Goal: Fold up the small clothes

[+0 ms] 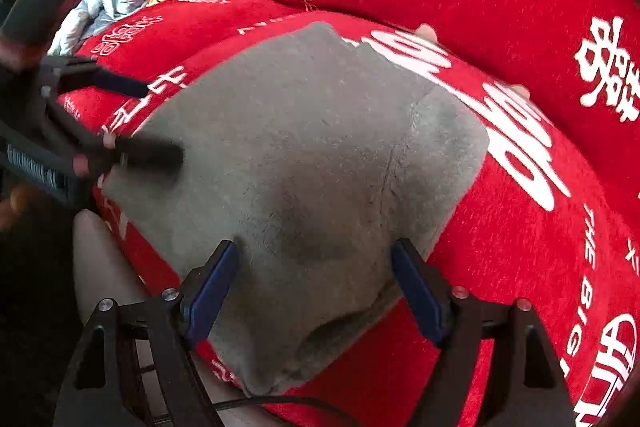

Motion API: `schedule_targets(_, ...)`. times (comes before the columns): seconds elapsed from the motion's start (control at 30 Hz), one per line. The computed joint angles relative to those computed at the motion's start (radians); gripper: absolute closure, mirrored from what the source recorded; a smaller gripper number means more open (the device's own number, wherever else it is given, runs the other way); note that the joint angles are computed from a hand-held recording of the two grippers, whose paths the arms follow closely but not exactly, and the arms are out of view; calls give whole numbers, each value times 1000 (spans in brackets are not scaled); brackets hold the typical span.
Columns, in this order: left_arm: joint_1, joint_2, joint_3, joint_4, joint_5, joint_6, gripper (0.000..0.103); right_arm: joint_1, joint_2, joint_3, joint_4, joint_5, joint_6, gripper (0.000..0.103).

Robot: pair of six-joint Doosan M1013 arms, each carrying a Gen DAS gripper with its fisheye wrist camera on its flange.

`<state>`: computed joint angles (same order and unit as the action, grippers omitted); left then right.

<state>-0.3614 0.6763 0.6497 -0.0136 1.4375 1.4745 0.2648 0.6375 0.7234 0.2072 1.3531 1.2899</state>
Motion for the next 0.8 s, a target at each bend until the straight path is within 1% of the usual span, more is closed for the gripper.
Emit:
schedule_targets(0.1,11,43,-67,5,35,-42,0,-2,-13,3,32,-53,7,21)
schedule_targets(0.13,12,60,-90,6,53,-53,0,-1,-10,-5,39,-54,12,20)
schedule_targets(0.17,13,71,-105,7,63,-60,0,0,0,-24,46,-40,19,20)
schedule_targets(0.23,8,73,-99,16,54,-63,0,5,20,-43,48,-3,28,20)
schedule_targets(0.27,6,72,-92,15,52,-57,0,10,35,-60,35,28,42,21)
schedule_targets(0.3,4,68,-81,14,41,-49,0,16,41,-60,10,41,52,20)
schedule_targets(0.33,2,63,-69,16,30,-46,0,21,28,-35,-1,13,45,18)
schedule_targets(0.4,3,64,-64,10,24,-40,0,29,29,-38,-18,18,39,15)
schedule_targets(0.47,7,81,-95,-4,53,-43,0,38,38,-55,-47,39,40,15)
schedule_targets(0.5,10,97,-132,-13,84,-52,0,40,44,-69,-55,49,40,15)
schedule_targets(0.53,12,103,-148,-20,91,-55,0,40,45,-76,-54,52,43,15)
schedule_targets(0.6,12,109,-169,2,67,-66,0,35,42,-76,-33,41,48,15)
schedule_targets(0.63,12,116,-183,14,68,-74,0,33,43,-78,-27,37,54,15)
schedule_targets(0.67,14,131,-212,24,82,-84,0,32,43,-80,-24,35,61,15)
schedule_targets(0.73,13,183,-299,60,157,-88,0,30,46,-82,-27,39,79,15)
schedule_targets(0.77,12,211,-338,55,200,-73,0,30,51,-88,-30,47,86,15)
schedule_targets(0.8,14,213,-335,39,198,-67,0,30,54,-90,-33,52,95,15)
